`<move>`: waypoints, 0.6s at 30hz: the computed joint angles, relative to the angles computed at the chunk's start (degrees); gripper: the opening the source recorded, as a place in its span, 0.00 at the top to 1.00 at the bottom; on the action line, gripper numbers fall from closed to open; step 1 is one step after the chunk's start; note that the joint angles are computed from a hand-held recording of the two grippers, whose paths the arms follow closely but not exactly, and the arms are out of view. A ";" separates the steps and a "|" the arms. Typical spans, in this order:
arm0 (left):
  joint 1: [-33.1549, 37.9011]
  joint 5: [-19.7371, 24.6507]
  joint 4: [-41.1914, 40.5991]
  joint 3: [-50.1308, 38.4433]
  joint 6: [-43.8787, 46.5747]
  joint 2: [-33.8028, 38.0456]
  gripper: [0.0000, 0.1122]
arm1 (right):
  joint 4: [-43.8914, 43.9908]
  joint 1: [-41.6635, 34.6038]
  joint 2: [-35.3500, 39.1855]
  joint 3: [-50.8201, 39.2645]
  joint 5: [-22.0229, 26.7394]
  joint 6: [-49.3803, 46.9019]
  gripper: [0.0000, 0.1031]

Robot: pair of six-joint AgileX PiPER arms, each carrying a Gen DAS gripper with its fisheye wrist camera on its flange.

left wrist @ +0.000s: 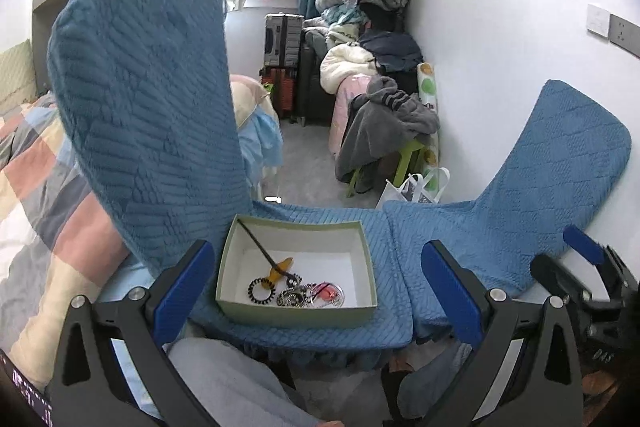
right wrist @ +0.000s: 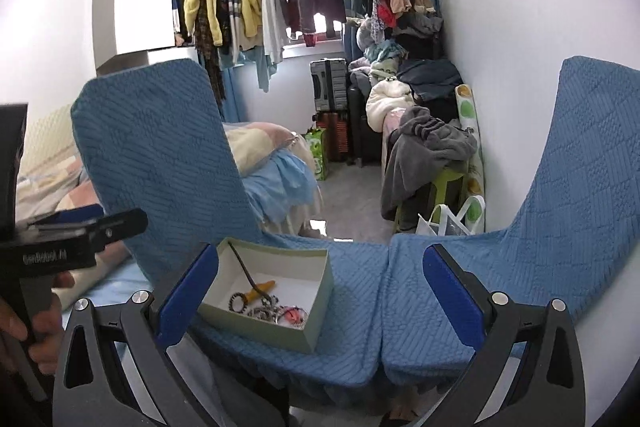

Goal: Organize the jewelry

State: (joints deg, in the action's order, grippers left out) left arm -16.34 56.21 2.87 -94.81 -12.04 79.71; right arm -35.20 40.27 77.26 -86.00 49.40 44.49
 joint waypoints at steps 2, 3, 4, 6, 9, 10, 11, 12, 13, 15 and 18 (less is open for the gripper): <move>-0.06 -0.20 0.49 1.78 -0.81 -0.77 0.09 | -0.20 0.73 -0.04 1.38 0.30 0.78 0.00; 0.00 -0.35 0.50 2.65 -0.96 -1.00 0.09 | 0.30 0.76 -0.01 2.15 0.20 0.83 0.00; -0.32 -0.22 0.97 3.09 -1.60 -1.07 0.09 | 0.45 0.86 -0.19 3.03 0.14 1.27 0.00; -0.05 -0.52 0.08 4.70 -1.78 -1.50 0.09 | 0.23 0.84 -0.20 4.69 0.44 2.56 0.00; -0.54 -0.74 0.35 6.72 -1.99 -1.81 0.09 | 0.06 0.79 -0.68 7.52 0.37 4.72 0.00; -0.97 -0.78 1.23 7.30 -2.61 -1.80 0.09 | 0.82 0.41 -0.76 8.32 0.01 5.26 0.00; -1.11 -0.91 1.46 7.81 -2.88 -1.86 0.09 | 1.22 0.21 -0.85 9.10 -0.32 5.78 0.00; -0.96 -1.16 1.17 8.41 -2.79 -1.94 0.09 | 1.13 0.18 -0.92 9.82 -0.53 6.34 0.00; -1.02 -1.28 1.10 9.03 -2.82 -2.02 0.09 | 1.07 0.15 -0.93 10.25 -0.56 6.55 0.00; -1.15 -0.59 1.33 9.08 -2.54 -1.37 0.09 | 1.26 0.28 -0.80 10.66 -0.28 6.79 0.00; -0.81 -0.20 1.95 8.79 -2.93 -1.05 0.09 | 1.98 0.31 -0.49 10.49 0.21 6.52 0.00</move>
State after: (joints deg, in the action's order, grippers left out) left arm -17.15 56.01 4.82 -86.02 -14.97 78.65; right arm -33.22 40.59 76.77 -75.51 49.60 51.01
